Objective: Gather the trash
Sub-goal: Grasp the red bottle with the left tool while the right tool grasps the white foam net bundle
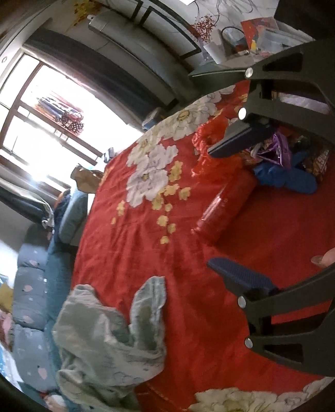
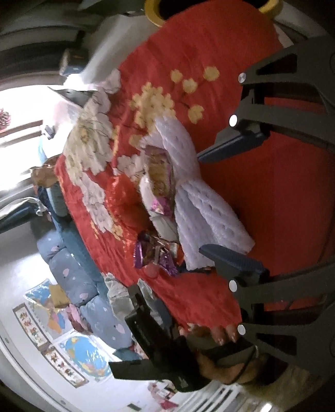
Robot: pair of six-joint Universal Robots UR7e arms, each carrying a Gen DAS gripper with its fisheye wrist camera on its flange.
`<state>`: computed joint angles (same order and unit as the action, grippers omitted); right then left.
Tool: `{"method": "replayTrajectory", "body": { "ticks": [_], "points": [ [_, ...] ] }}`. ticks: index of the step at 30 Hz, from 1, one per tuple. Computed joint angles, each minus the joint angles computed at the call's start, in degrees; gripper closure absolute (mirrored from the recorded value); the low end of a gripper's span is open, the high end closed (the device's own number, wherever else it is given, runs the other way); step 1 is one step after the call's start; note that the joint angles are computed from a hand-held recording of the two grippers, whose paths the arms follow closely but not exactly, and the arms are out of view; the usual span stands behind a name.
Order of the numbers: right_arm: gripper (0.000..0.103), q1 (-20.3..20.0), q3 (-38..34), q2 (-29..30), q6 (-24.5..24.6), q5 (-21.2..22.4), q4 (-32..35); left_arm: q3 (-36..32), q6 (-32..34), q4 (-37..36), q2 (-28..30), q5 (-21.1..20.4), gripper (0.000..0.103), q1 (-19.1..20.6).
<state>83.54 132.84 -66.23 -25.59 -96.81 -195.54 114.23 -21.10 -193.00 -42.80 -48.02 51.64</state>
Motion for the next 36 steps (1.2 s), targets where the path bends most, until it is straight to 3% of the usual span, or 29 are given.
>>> {"method": "replayTrajectory", "body": {
  "ticks": [7, 11, 17, 23, 29, 36],
  "points": [
    [0.082, -2.12, -0.5, -0.84, 0.79, 4.02, 6.43, -1.08, -5.58, 3.36, 1.09, -5.46, 0.05, 2.48],
    [0.09, -2.33, 0.32, -1.44, -0.5, 4.45, 5.44, -2.03, -8.03, 3.47, 2.17, -8.37, 0.055, 3.81],
    [0.093, -1.59, 1.52, -2.89, -4.49, 2.28, 1.89, -3.23, -10.13, 1.41, 3.71, -10.21, 0.057, 5.2],
    [0.093, -0.7, 2.2, -2.34, -9.9, -3.09, -5.03, -4.77, -11.41, 0.9, 4.55, -10.47, 0.057, 6.03],
    [0.093, 1.16, 1.73, 1.79, -19.25, -10.49, -16.84, -5.6, -10.89, 0.35, 4.92, -10.08, 0.067, 6.46],
    [0.093, 0.36, 0.46, 1.81, -20.15, -11.78, -17.38, -4.12, -7.11, -2.01, 3.81, -7.76, 0.072, 4.73]
  ]
}}
